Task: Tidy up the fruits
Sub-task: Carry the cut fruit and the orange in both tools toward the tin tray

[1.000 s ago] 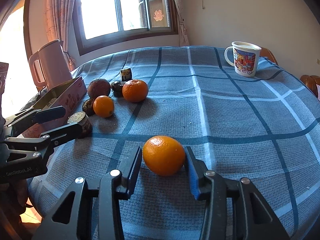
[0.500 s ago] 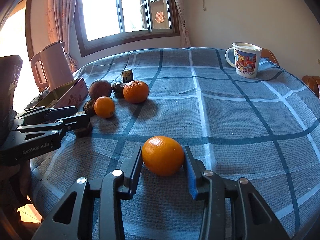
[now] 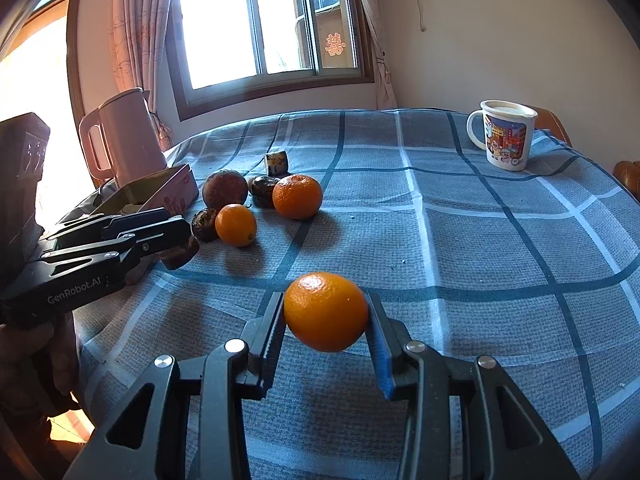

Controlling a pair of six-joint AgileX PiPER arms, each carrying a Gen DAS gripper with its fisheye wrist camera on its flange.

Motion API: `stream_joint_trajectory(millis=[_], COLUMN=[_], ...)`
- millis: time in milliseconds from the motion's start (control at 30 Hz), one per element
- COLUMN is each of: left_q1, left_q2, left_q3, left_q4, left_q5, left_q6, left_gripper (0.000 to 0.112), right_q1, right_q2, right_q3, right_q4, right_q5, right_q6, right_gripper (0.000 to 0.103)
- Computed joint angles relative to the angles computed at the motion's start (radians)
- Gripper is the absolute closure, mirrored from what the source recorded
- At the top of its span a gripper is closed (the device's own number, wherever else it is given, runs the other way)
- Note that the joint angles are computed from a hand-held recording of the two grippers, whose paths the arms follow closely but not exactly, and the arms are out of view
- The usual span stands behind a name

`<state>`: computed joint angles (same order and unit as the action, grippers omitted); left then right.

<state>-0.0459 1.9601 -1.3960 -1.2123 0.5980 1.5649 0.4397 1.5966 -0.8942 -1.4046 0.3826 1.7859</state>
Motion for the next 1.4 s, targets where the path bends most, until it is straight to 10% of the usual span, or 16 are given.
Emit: stream_joint_trajectory(millis=[1400], left_q1=[0.069], left_q2=[-0.09], left_q3=[0.177], left_q4=[-0.446], left_q5=[0.047], left_q6=[0.43], left_gripper=[0.076], right_q1=[0.1], right_q2=[-0.01], right_q3=[-0.065], right_q4=[-0.17], right_q5=[0.099], right_q6=[0.058], right_gripper=[0.062])
